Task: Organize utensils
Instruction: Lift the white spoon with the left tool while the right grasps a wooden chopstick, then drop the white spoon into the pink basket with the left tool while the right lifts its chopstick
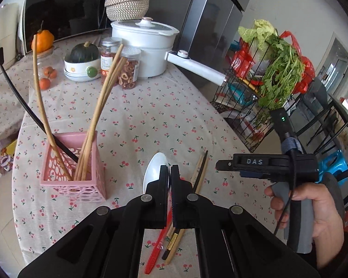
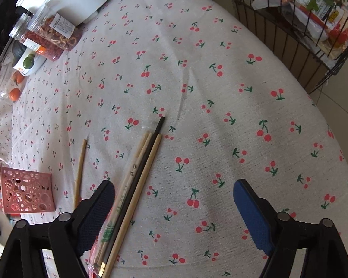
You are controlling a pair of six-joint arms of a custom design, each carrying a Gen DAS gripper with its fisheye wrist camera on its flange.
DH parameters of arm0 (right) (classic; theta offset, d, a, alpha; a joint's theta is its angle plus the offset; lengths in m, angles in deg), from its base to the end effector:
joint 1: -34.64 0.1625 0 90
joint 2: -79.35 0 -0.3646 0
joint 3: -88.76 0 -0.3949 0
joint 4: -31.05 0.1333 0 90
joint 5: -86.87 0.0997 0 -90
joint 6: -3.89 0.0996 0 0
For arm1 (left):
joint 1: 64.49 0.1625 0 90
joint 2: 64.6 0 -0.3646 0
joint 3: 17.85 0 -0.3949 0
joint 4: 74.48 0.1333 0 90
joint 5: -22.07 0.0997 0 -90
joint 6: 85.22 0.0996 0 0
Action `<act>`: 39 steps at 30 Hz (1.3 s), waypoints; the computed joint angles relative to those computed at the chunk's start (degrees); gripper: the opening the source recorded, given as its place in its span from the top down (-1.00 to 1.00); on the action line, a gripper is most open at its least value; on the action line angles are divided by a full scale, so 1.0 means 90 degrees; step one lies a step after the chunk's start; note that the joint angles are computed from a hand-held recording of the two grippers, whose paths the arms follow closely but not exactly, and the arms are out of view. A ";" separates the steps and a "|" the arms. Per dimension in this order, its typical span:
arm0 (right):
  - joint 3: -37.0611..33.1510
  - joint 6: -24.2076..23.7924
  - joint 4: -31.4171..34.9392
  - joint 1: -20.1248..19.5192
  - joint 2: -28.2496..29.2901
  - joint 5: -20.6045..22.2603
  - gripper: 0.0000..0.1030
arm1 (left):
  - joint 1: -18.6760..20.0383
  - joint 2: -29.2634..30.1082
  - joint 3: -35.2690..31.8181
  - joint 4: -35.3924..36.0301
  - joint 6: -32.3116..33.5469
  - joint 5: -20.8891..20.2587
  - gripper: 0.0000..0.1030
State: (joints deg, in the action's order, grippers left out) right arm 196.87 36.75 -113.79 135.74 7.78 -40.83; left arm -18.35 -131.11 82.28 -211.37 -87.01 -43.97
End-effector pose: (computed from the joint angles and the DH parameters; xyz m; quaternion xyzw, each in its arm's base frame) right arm 0.1773 -0.5277 0.2298 -0.2268 -0.9078 0.2589 0.2395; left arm -0.2850 -0.5473 0.2125 0.3264 0.9155 -0.1842 0.1462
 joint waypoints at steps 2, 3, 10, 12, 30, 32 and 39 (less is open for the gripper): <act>-0.0087 0.0044 0.0054 -0.0053 0.0133 0.0076 -0.37 | 0.0078 -0.0259 0.0170 -0.0184 0.0107 -0.0153 0.97; -0.0130 0.0053 0.0067 -0.0076 0.0205 0.0105 -0.30 | 0.0124 -0.0383 0.0299 -0.0399 0.0229 -0.0220 0.97; -0.0573 0.0014 0.0418 0.0092 0.0801 -0.0727 -0.07 | 0.0481 -0.0769 0.0380 -0.0517 0.0158 -0.0460 0.97; -0.0691 0.0055 0.0551 0.0152 0.0936 -0.0933 -0.07 | 0.0548 -0.0815 0.0357 -0.0459 0.0112 -0.0521 0.97; -0.1115 -0.0016 0.1429 0.0553 0.1518 -0.1635 0.88 | 0.0706 -0.1156 0.0523 -0.0753 0.0194 -0.0939 0.97; -0.0948 -0.0193 0.0990 0.0520 0.1430 -0.1382 0.90 | 0.0703 -0.1208 0.0550 -0.0979 0.0313 -0.1073 0.97; -0.0520 -0.0793 -0.0336 0.0787 0.1197 -0.1271 0.90 | 0.0713 -0.1164 0.0533 -0.2499 0.1010 -0.1798 0.97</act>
State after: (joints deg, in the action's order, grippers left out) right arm 192.19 29.62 -116.82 142.82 18.55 -52.26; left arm -11.94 -141.58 87.08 -233.87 -77.92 -60.15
